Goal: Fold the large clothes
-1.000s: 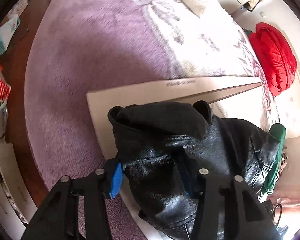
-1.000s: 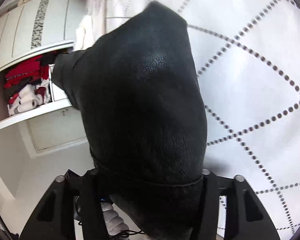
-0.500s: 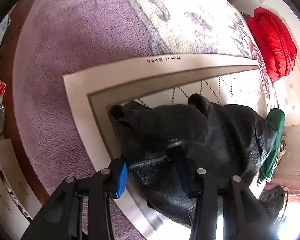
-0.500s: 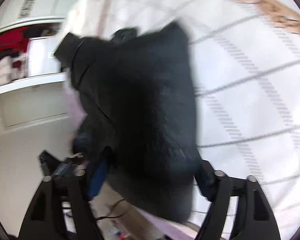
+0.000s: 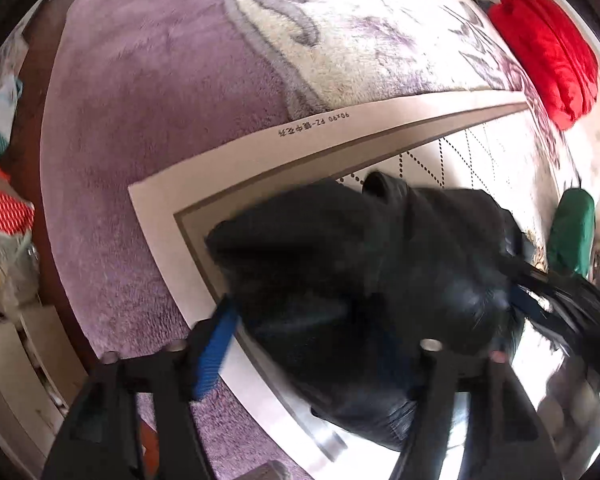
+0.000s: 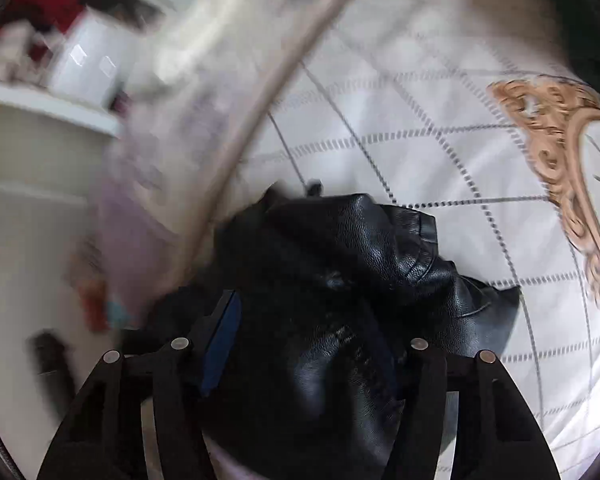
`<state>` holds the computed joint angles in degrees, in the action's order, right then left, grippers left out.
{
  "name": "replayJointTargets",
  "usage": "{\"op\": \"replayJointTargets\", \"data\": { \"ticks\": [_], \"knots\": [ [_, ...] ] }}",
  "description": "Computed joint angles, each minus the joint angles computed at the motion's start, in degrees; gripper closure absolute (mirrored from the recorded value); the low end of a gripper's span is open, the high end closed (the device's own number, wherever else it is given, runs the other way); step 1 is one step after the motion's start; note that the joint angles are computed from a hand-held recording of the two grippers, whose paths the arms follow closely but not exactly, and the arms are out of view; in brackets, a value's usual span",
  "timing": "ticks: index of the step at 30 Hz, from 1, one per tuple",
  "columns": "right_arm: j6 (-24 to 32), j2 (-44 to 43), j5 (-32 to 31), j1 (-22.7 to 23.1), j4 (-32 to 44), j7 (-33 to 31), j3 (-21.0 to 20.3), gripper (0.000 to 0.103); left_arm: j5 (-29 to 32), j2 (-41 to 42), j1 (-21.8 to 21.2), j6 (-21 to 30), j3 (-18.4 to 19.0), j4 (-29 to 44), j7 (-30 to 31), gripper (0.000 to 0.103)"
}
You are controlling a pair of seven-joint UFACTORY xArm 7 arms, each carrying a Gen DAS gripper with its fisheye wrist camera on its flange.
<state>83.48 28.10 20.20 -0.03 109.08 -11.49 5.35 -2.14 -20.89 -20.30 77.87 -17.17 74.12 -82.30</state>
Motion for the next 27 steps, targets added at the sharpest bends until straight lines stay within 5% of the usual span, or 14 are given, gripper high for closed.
{"op": "replayJointTargets", "data": {
  "ticks": [3,4,11,15,22,26,27],
  "knots": [
    [5.64,4.80,-2.94,2.65,9.05,0.79,1.11,0.008,-0.42,-0.14,0.01,-0.26,0.51,-0.68,0.65,0.028],
    [6.59,5.04,-4.22,3.75,10.56,1.30,1.21,0.006,-0.78,-0.30,0.08,-0.42,0.68,-0.94,0.54,0.028],
    [-4.04,-9.92,16.95,-8.79,-6.49,-2.23,-0.31,0.006,-2.76,-3.47,1.08,-1.93,1.66,-4.07,0.24,0.020],
    [0.79,-12.87,19.27,-13.34,-13.26,-0.95,-4.40,0.006,-5.06,-4.78,1.92,-7.55,2.37,-8.33,-1.17,0.020],
    [3.98,-12.43,35.51,-16.15,-29.97,-2.26,-4.54,0.006,-5.33,-5.89,2.41,-11.62,1.77,-11.77,-3.74,0.019],
    [5.26,-10.22,37.51,-14.42,-28.16,-3.49,-3.38,0.005,-3.12,-5.61,2.71,-12.22,1.14,-11.14,-3.42,0.025],
    [4.33,-10.25,38.12,-13.94,-28.51,-3.15,-3.25,0.016,-2.12,-5.58,3.01,-11.91,0.79,-10.79,-3.86,0.026]
  ]
}}
